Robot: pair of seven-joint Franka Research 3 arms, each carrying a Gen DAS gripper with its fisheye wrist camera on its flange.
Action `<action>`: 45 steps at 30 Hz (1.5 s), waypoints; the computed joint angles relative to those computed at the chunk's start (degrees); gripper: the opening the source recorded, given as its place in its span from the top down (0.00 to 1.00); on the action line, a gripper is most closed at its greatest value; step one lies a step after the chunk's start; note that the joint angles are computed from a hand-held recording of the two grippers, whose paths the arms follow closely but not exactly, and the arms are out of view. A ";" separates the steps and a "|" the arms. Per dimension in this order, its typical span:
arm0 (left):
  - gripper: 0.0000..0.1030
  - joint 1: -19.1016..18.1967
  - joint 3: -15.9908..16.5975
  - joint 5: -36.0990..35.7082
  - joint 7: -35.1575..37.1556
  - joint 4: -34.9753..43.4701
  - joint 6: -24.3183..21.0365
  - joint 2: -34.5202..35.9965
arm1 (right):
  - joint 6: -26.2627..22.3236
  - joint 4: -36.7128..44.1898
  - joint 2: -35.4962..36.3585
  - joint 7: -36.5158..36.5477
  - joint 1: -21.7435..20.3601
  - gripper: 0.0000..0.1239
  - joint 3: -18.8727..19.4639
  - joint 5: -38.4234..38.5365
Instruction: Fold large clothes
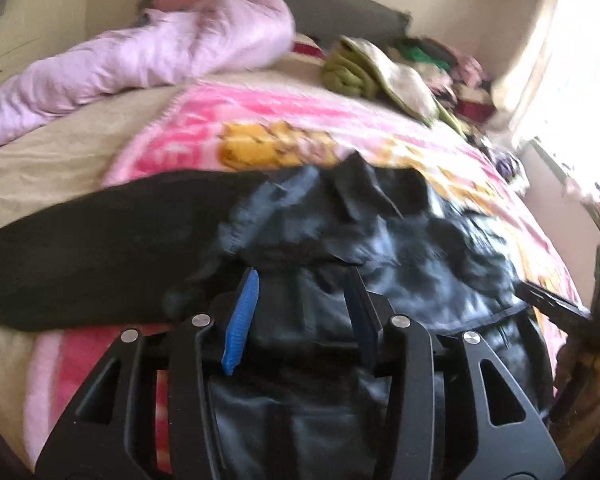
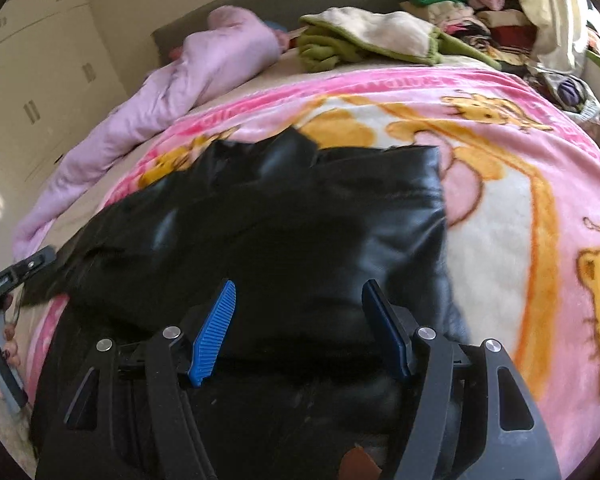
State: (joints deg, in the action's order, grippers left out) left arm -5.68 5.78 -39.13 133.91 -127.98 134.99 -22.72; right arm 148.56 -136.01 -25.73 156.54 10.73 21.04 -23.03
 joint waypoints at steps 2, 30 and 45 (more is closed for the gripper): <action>0.65 -0.07 -1.16 2.01 -0.86 -0.75 -1.51 0.10 | -0.67 0.56 0.44 0.15 0.14 0.48 0.57 -0.39; 0.09 1.06 -1.58 5.05 -5.35 -2.64 -3.51 -0.74 | -3.64 1.61 -0.08 5.27 2.12 0.21 0.81 -2.08; 0.09 1.33 0.06 6.89 -7.79 -2.84 -2.41 -2.39 | -6.22 6.92 2.49 6.85 2.82 0.20 2.94 -6.51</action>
State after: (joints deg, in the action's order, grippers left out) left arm -4.35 5.84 -32.24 126.12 -130.82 132.58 -25.12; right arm 142.34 -129.10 -23.24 163.38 13.55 23.98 -29.54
